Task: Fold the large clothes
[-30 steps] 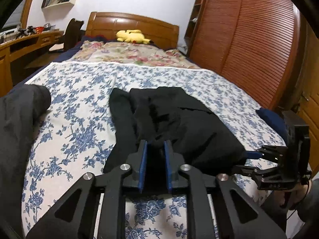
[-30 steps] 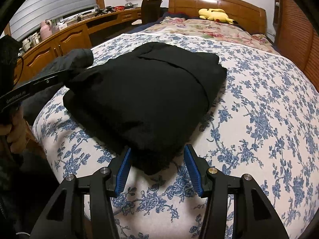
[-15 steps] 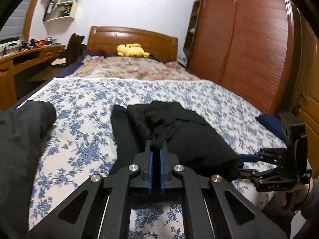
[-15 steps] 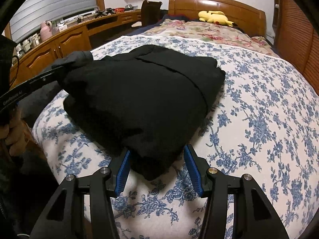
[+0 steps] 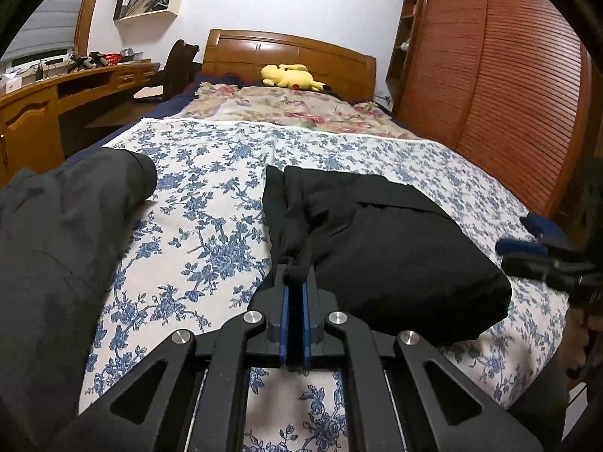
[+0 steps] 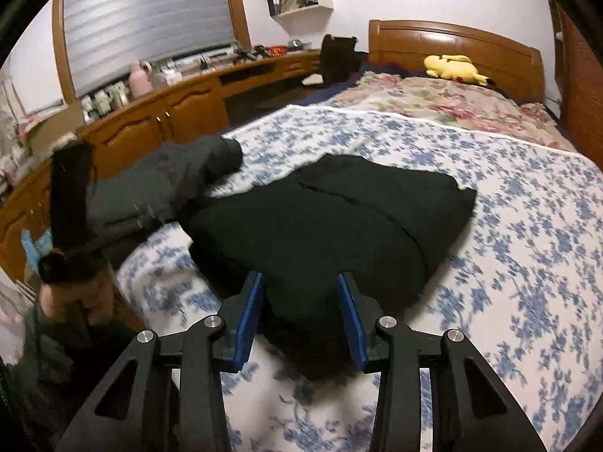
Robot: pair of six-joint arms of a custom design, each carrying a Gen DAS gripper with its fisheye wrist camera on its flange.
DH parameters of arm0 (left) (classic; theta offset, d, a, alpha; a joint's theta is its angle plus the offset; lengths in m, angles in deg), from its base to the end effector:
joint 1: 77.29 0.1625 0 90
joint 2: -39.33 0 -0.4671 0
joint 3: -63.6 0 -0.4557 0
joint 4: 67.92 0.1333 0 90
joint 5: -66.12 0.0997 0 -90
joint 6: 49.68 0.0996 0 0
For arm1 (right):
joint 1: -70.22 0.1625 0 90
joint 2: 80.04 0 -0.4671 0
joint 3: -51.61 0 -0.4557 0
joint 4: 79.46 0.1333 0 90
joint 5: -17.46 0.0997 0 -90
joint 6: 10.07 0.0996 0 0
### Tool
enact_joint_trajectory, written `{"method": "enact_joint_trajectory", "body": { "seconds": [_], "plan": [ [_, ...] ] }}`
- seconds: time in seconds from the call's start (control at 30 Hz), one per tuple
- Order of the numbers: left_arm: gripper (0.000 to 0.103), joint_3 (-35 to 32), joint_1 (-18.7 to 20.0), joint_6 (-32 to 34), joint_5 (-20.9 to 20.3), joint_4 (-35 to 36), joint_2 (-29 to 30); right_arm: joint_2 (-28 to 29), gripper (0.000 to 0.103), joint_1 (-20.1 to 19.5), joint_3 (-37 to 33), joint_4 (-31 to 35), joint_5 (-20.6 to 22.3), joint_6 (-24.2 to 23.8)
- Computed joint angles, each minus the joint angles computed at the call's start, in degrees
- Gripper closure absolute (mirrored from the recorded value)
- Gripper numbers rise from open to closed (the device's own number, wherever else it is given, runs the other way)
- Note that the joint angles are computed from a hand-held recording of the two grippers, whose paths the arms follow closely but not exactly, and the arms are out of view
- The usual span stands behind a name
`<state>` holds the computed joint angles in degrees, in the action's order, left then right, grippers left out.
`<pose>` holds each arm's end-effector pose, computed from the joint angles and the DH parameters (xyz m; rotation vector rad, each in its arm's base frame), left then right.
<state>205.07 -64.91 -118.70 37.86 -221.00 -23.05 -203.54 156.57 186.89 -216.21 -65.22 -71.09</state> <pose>-0.3293 -0.2986 0.0561 0.3656 2.2809 -1.2252 0.1249 -0.3352 0.4352 1.3931 -2.4286 0.8408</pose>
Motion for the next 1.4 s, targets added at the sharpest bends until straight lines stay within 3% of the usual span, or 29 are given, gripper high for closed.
{"method": "enact_joint_trajectory", "body": {
  "seconds": [0.13,0.3,0.47,0.57,0.7,0.83,0.97,1.07,1.2,1.4],
  "plan": [
    [0.097,-0.3,0.2,-1.0,-0.1,2.0,0.0,1.3,0.061,-0.2,-0.2,-2.1,-0.1,0.0],
    [0.097,-0.8,0.3,-1.0,-1.2,3.7,0.5,7.3,0.062,0.2,-0.2,-3.2,-8.1,-0.9],
    [0.097,-2.3,-0.7,-4.8,-2.2,11.3,0.5,6.8,0.062,-1.8,2.7,-7.2,-8.1,-6.8],
    [0.097,-3.7,-1.5,-9.4,-3.2,17.8,0.0,6.7,0.062,-1.7,1.6,-4.6,-7.6,-7.2],
    [0.096,-4.4,-2.7,-13.5,-4.7,22.7,-0.7,7.2,0.058,-2.7,-1.7,-2.5,-3.2,-7.6],
    [0.074,-5.4,-2.8,-17.3,-6.3,28.2,-1.1,11.7,0.054,-2.6,-5.2,-7.7,-1.5,-5.4],
    [0.069,-6.6,-0.9,-18.9,-8.8,31.6,-1.2,19.6,0.051,-2.5,-10.0,-13.2,-1.3,-2.5],
    [0.069,-6.7,0.0,-18.8,-9.5,31.4,-1.2,25.0,0.048,-1.6,-13.4,-15.9,-4.9,-1.0],
    [0.068,-6.7,1.2,-17.1,-9.9,28.6,-0.2,29.5,0.034,-1.3,-16.2,-18.4,-6.4,0.9],
    [0.068,-8.1,3.2,-15.1,-10.3,27.5,1.4,33.0,0.013,-2.9,-17.4,-19.8,-4.3,3.5]
  ]
}}
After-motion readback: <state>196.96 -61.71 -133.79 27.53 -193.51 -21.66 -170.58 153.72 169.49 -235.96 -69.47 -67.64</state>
